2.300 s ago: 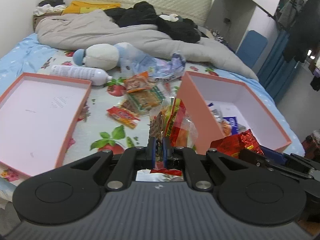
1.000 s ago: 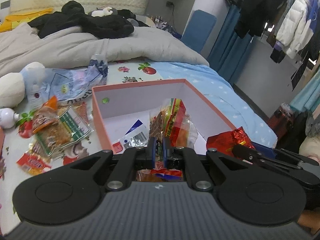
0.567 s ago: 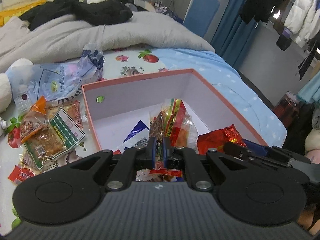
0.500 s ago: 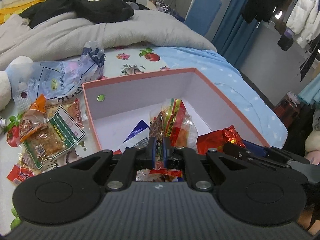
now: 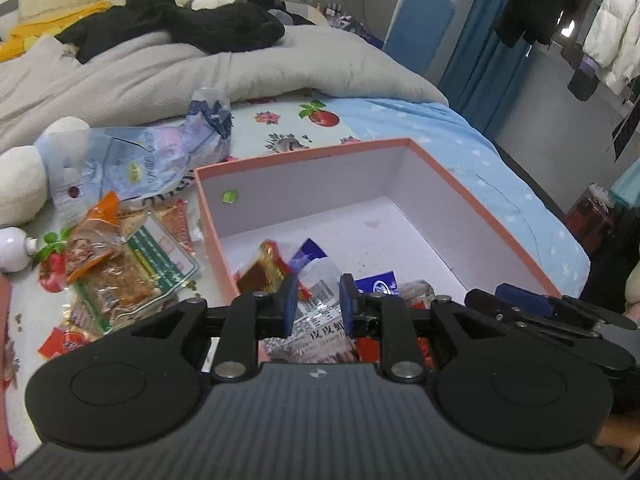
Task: Organize snacks
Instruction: 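Open both grippers to drop the packets into the deep pink box, then move both tools back toward the snack pile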
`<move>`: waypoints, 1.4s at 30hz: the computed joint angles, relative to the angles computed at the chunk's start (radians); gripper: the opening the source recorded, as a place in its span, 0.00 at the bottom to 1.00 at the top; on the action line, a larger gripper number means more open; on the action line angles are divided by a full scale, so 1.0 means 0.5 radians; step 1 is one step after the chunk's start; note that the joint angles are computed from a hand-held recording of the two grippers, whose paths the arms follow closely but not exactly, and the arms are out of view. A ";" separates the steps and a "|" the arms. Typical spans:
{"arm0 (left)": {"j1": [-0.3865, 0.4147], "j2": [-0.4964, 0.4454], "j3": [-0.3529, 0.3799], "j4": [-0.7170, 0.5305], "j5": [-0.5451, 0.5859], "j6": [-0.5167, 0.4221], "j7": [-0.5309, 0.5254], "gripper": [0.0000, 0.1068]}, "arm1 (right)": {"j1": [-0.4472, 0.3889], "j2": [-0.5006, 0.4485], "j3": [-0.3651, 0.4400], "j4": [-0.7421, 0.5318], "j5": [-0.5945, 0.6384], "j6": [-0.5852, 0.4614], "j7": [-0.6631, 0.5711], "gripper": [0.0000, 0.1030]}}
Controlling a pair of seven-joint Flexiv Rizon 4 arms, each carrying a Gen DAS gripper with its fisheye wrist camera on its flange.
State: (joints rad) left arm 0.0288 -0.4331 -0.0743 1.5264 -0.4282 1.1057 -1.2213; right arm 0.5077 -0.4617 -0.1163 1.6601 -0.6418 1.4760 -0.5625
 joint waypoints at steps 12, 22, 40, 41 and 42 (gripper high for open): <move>0.014 0.382 0.000 0.447 -0.235 0.203 0.177 0.24 | 0.163 0.261 -0.211 0.287 -0.422 0.166 0.401 0.45; -0.065 0.663 0.080 0.750 -0.423 0.297 0.288 0.24 | 0.104 0.434 -0.202 0.410 -0.963 0.221 0.885 0.45; -0.193 1.199 0.296 1.271 -0.314 0.338 0.094 0.24 | -0.230 0.678 0.289 0.609 -1.324 0.134 1.183 0.46; -0.184 1.232 0.303 1.302 -0.267 0.346 0.053 0.24 | -0.248 0.682 0.321 0.614 -1.334 0.136 1.172 0.46; -0.167 1.272 0.308 1.336 -0.205 0.345 -0.007 0.24 | -0.268 0.683 0.354 0.617 -1.326 0.141 1.152 0.46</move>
State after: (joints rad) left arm -0.0550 0.2027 0.0799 2.1946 -0.5306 1.2785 -1.2247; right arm 0.3738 -0.1204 0.0608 1.9686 -1.3048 1.5463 0.0134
